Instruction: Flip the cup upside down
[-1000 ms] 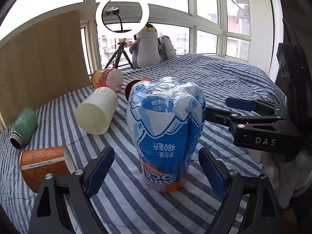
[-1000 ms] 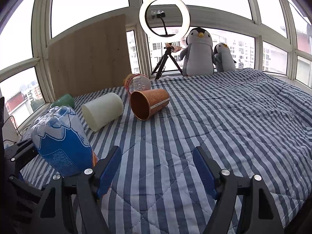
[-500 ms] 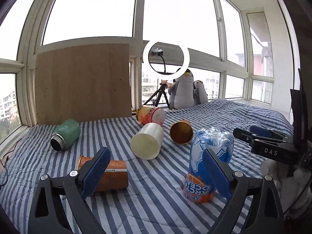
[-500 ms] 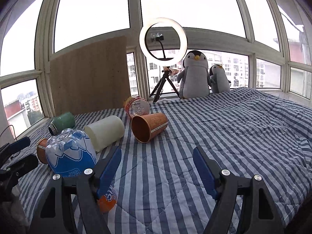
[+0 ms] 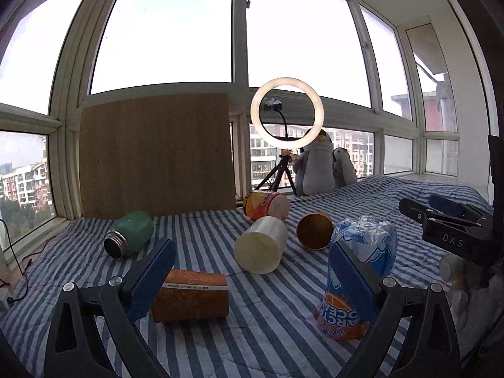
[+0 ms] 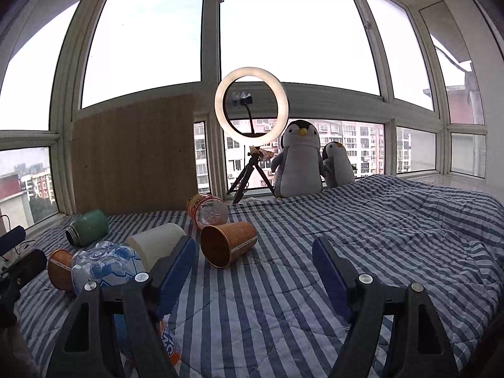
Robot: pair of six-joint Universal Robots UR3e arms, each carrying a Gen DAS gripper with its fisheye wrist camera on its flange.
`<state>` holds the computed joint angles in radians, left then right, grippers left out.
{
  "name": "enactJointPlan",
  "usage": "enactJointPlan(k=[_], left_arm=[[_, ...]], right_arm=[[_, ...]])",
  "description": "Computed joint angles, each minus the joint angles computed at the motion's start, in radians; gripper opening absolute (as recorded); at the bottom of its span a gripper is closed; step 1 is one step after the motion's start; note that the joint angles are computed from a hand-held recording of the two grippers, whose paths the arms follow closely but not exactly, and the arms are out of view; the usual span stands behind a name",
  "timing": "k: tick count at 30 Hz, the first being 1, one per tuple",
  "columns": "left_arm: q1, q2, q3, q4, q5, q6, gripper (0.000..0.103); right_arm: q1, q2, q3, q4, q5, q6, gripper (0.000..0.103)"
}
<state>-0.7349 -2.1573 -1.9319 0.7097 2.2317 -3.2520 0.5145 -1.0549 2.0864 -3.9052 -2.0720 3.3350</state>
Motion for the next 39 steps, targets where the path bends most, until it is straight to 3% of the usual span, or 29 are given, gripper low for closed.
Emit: enactJointPlan(k=[9, 39], left_arm=[[0.015, -0.004, -0.015, 0.019, -0.005, -0.026, 0.101], [0.012, -0.004, -0.011, 0.013, -0.001, -0.017, 0.102]], right_arm=[[0.032, 0.05, -0.049, -0.042, -0.053, -0.045, 0.073], [0.021, 0.044, -0.04, -0.039, -0.037, -0.043, 0.074]])
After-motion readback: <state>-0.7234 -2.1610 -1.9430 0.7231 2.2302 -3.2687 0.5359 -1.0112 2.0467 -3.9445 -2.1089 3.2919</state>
